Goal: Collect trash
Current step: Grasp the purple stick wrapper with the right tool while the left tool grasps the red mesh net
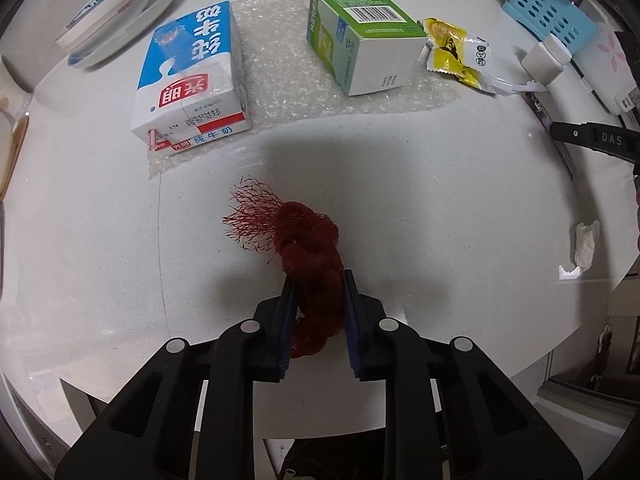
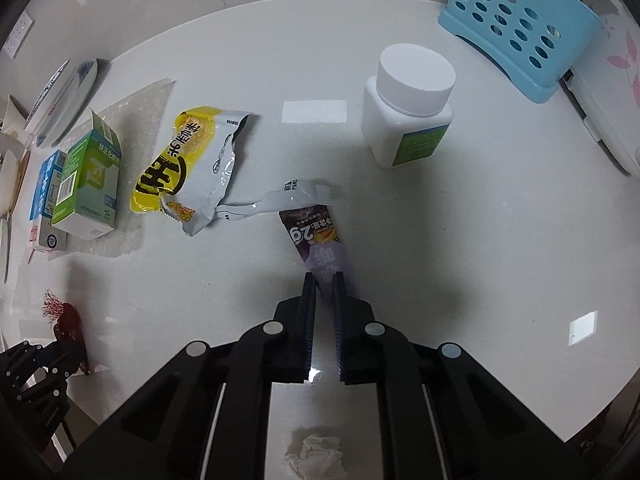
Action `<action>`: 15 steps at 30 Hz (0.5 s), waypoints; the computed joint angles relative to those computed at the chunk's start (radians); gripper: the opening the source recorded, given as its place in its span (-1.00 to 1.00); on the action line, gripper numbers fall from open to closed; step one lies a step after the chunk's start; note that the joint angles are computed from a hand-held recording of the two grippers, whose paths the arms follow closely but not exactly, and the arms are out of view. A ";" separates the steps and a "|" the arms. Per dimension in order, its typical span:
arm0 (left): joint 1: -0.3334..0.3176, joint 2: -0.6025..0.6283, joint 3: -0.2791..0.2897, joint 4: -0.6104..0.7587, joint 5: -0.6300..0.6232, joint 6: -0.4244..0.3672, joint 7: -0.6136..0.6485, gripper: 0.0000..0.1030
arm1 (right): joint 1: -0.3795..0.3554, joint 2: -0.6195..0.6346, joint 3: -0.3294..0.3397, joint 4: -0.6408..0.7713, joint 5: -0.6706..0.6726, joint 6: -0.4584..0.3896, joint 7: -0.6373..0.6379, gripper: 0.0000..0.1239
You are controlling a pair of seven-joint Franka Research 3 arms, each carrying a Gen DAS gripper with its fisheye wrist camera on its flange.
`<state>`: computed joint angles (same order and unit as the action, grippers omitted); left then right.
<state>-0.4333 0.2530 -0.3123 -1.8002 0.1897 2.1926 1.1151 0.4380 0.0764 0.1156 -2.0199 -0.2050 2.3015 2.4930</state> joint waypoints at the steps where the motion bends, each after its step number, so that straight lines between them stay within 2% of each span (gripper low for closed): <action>1: -0.006 0.015 -0.001 0.023 0.006 -0.010 -0.007 -0.62 | 0.002 0.000 0.000 0.001 -0.009 -0.004 0.004 -0.90; 15: 0.005 -0.024 -0.001 -0.018 -0.012 0.031 0.009 -0.64 | -0.002 -0.061 0.015 -0.034 -0.059 -0.005 0.055 -0.96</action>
